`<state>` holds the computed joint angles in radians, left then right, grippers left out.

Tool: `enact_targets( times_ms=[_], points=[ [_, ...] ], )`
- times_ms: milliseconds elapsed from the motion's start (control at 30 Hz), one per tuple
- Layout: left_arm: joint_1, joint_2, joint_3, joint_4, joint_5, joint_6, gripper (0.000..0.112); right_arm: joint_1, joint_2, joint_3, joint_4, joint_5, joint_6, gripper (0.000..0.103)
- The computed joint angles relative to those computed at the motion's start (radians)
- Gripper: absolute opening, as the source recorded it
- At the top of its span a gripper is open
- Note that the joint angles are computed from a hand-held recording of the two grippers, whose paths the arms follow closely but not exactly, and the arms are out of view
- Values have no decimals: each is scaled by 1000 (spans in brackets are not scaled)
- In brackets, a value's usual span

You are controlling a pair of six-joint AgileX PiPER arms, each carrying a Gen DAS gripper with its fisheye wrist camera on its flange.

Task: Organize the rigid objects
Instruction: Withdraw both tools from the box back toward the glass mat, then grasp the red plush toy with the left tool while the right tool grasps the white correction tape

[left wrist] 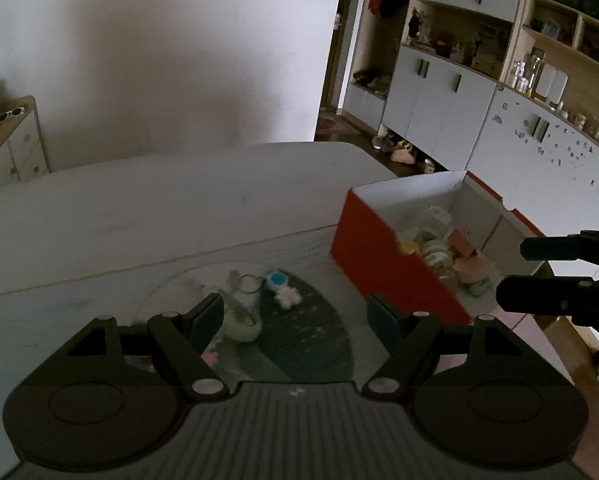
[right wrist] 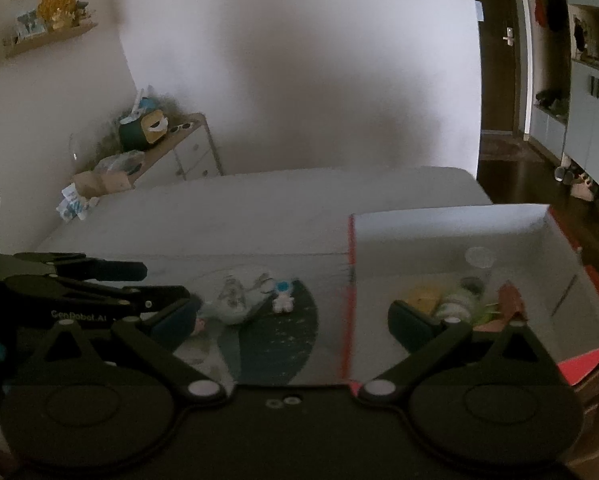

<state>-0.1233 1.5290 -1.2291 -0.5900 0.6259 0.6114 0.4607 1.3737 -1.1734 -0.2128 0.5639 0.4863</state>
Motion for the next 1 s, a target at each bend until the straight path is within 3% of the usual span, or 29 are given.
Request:
enact_targets(
  times_ms=[200,400,800,1000],
  points=[
    [112,26,25,-114,41,196,78,103,97,-70,-143,26,168,103],
    [197,73,40,-194,67,321,78,134,208,-161,-146,50,204,103],
    [263,185,42,-244,41,420,78,144,394,-301,-140,74,215,102],
    [273,251,-8,-218,13,383,78,138,490,-397,-112,98,175,102]
  ],
)
